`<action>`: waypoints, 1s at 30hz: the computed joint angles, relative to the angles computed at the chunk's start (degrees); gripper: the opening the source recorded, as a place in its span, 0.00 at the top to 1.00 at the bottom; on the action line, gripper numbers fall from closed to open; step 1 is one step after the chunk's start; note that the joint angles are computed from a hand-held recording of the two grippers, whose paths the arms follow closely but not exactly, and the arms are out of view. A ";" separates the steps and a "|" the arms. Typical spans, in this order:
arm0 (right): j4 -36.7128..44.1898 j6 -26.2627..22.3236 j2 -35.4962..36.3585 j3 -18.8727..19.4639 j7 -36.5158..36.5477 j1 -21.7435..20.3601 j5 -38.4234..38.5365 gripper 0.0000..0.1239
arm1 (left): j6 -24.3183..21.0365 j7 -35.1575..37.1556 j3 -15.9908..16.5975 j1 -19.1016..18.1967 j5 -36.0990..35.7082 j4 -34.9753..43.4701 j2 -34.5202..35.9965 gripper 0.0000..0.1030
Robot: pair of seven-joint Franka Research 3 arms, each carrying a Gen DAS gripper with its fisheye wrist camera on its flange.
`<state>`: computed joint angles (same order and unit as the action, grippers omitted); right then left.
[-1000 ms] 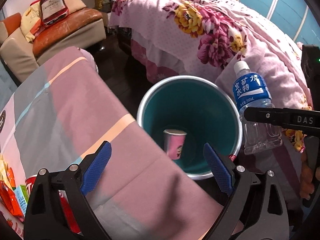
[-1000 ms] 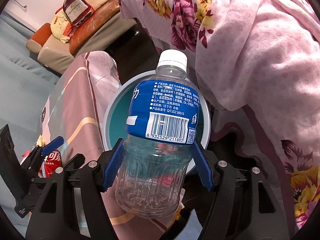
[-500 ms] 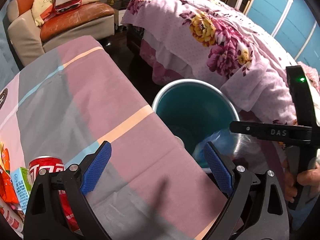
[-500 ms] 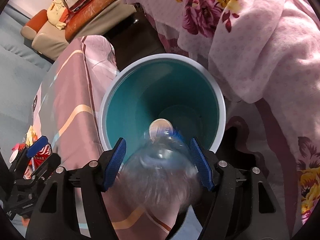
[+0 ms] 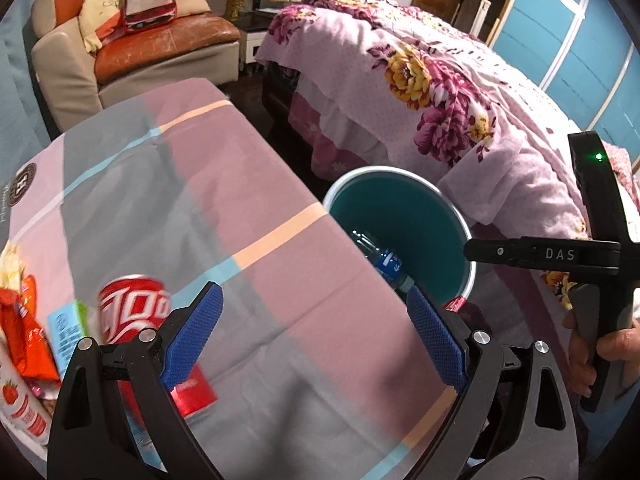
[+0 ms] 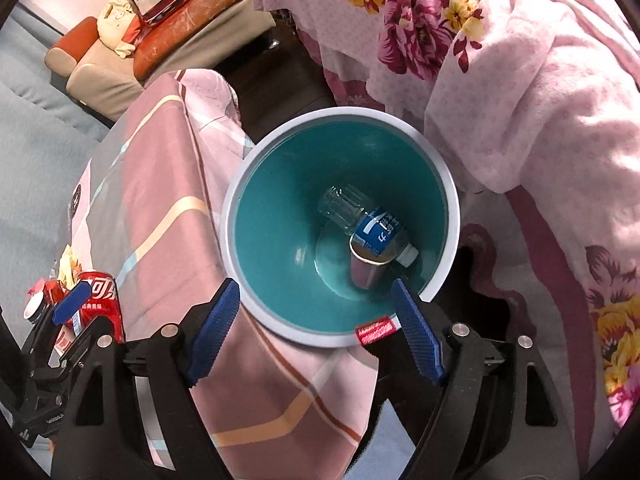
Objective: Collect trash
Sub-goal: 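Grasp the white yogurt cup with the left gripper while the right grasps the red can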
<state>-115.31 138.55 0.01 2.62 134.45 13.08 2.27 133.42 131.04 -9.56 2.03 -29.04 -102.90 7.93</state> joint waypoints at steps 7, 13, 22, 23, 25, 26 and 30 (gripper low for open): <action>1.85 -1.45 -0.16 1.25 1.50 1.57 -1.55 0.40 | 0.30 2.14 1.86 1.53 -2.60 -3.52 -3.63 0.09; 5.77 -3.43 1.45 2.34 1.72 3.80 -3.17 0.39 | 0.69 4.38 4.56 3.10 -5.17 -6.44 -6.81 0.09; 15.98 -8.10 8.31 3.00 -1.59 7.98 -2.96 0.39 | 0.02 8.49 8.95 5.98 -7.26 -8.22 -10.03 0.09; 17.16 -8.66 9.10 2.97 -1.83 8.50 -2.97 0.39 | -0.11 8.69 9.28 6.34 -7.18 -8.11 -10.01 0.09; 20.10 -10.09 11.18 2.97 -2.85 9.41 -2.51 0.39 | 0.78 9.16 9.80 7.11 -6.52 -8.22 -9.89 0.09; 21.57 -10.79 12.24 2.95 -3.38 9.85 -2.24 0.39 | 1.29 9.28 9.95 7.42 -6.22 -8.28 -9.74 0.09; 27.20 -13.56 16.11 2.60 -5.23 11.37 -1.80 0.39 | 2.22 7.91 10.44 9.19 -4.49 -6.16 -7.14 0.09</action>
